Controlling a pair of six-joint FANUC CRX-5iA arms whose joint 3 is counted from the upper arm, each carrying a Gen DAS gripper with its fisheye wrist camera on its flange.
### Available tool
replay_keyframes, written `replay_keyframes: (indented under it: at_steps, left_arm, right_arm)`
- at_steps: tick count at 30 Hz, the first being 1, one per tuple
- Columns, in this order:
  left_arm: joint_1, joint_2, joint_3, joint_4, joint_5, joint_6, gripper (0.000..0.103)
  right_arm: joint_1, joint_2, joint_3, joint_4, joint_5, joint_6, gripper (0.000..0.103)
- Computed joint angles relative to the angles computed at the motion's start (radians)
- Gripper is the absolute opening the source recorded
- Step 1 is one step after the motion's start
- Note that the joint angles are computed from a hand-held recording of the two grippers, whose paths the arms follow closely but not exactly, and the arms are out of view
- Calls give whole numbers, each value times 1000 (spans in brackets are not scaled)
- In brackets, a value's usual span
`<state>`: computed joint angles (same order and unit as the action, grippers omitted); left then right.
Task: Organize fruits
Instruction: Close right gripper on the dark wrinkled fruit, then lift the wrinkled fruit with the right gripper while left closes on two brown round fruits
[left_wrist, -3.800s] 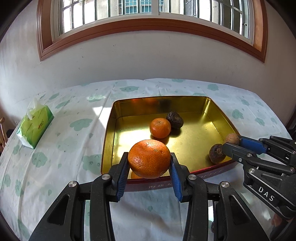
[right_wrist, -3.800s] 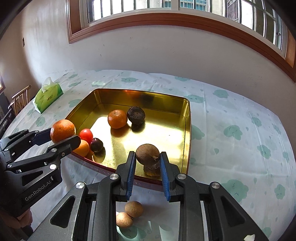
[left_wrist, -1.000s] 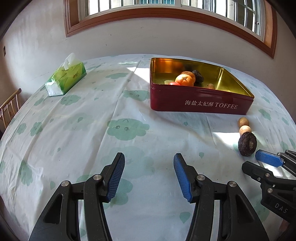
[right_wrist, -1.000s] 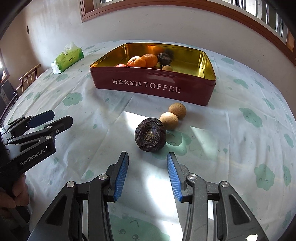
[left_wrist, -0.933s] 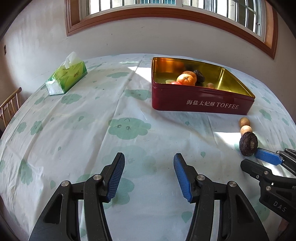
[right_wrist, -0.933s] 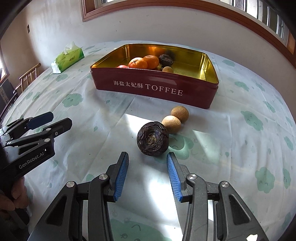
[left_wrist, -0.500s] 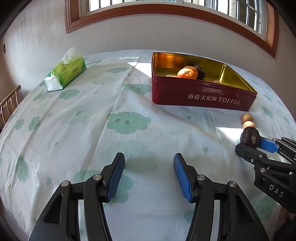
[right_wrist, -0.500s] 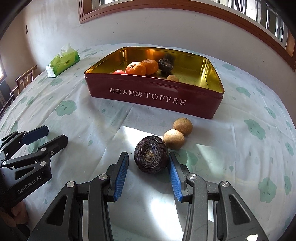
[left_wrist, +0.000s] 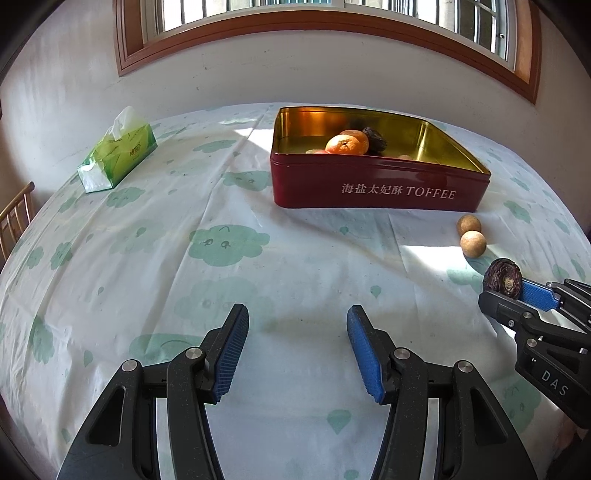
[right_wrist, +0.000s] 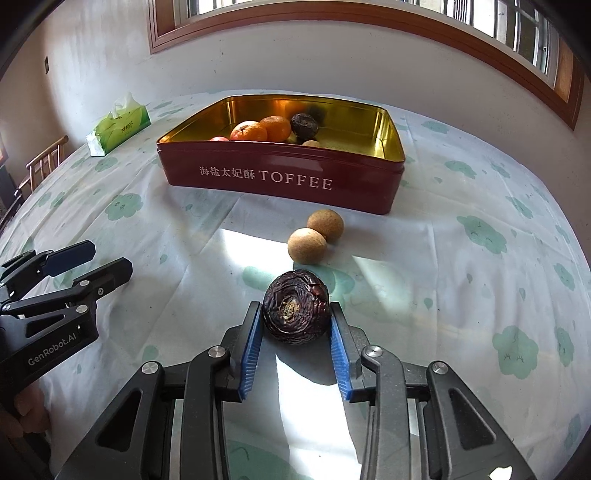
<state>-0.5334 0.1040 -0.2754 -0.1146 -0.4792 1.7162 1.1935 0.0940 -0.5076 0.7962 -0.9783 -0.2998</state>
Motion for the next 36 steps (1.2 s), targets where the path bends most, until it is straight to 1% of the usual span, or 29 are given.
replay_keyframes:
  at_steps: [6, 8, 12, 16, 21, 30, 33, 36]
  left_arm:
    - [-24, 9, -14, 107, 22, -109, 57]
    - [-36, 20, -5, 126, 18, -126, 57]
    - [-47, 43, -2, 219, 31, -208, 57]
    - [-73, 77, 44, 202, 18, -186, 57]
    - [-102, 118, 99, 171, -8, -159, 57]
    - [-131, 164, 150, 178, -22, -175, 57]
    - [-137, 180, 167, 197, -23, -191, 57]
    - [-148, 203, 200, 187, -37, -181, 57]
  right_arm:
    - [18, -63, -69, -15, -57, -63, 32]
    - [18, -82, -91, -16, -75, -79, 32]
    - [8, -117, -131, -15, -90, -103, 32]
    - [-13, -135, -149, -19, -100, -99, 32]
    - [-40, -161, -177, -12, -83, -84, 32]
    - [-81, -192, -208, -4, -58, -74, 32]
    - [-81, -198, -214, -2, -54, -80, 32]
    - [-81, -198, -214, -2, -54, -80, 32]
